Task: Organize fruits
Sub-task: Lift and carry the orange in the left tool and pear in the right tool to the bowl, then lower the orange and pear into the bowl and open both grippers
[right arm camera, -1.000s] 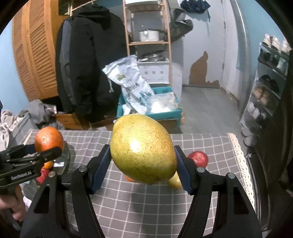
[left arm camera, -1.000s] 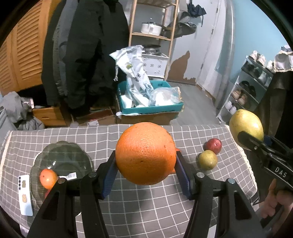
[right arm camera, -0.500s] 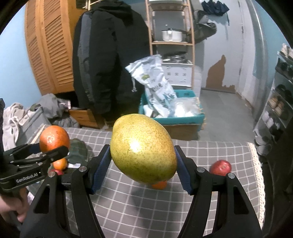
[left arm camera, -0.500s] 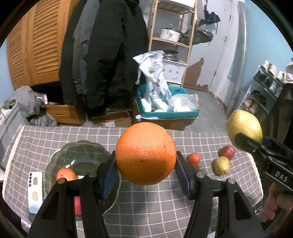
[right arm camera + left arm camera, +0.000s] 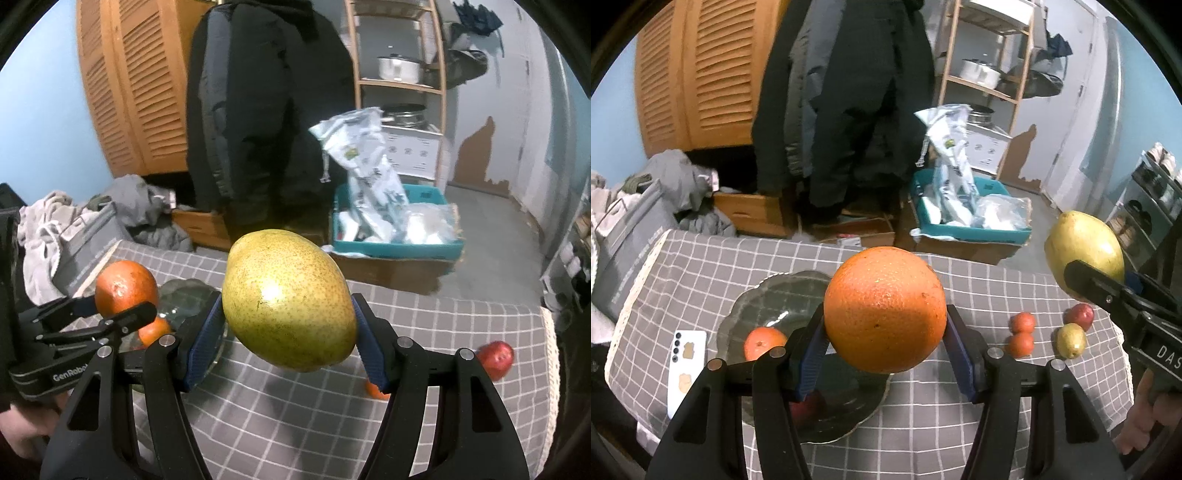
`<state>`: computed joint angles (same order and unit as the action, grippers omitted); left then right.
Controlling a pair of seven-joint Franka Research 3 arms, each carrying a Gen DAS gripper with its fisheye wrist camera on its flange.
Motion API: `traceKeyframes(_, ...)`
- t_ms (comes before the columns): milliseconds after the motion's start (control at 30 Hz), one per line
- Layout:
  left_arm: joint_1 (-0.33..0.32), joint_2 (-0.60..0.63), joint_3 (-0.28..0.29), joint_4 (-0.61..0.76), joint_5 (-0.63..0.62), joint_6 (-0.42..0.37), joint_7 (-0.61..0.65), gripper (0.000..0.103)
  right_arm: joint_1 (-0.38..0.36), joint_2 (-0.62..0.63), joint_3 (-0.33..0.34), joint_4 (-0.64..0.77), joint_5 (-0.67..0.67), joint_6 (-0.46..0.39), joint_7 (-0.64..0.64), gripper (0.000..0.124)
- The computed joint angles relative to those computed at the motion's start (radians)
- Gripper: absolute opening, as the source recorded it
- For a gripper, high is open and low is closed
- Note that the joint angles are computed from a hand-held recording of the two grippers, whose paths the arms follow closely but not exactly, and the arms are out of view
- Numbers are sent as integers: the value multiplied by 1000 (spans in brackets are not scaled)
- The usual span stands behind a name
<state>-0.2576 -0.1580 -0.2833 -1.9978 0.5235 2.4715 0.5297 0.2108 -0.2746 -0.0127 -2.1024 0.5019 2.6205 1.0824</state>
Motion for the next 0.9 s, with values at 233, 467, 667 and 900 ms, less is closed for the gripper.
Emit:
traceKeyframes(233,23,-41,21,-63,-29,12,-2,61,31,51,20,39,18,-8,-14,68)
traceKeyframes(467,46,-51,38,-115,-74,17,14,61,56,112,41,77,35,-17,-23,68)
traceKeyframes(667,58,-42,55,-147,-128,19,45,61,69,171,57,108,48,-33,-30,68)
traceKeyframes(900,63,-8,68,-164,-196,22,80,61,73,238,70,138,67,-65,-37,68)
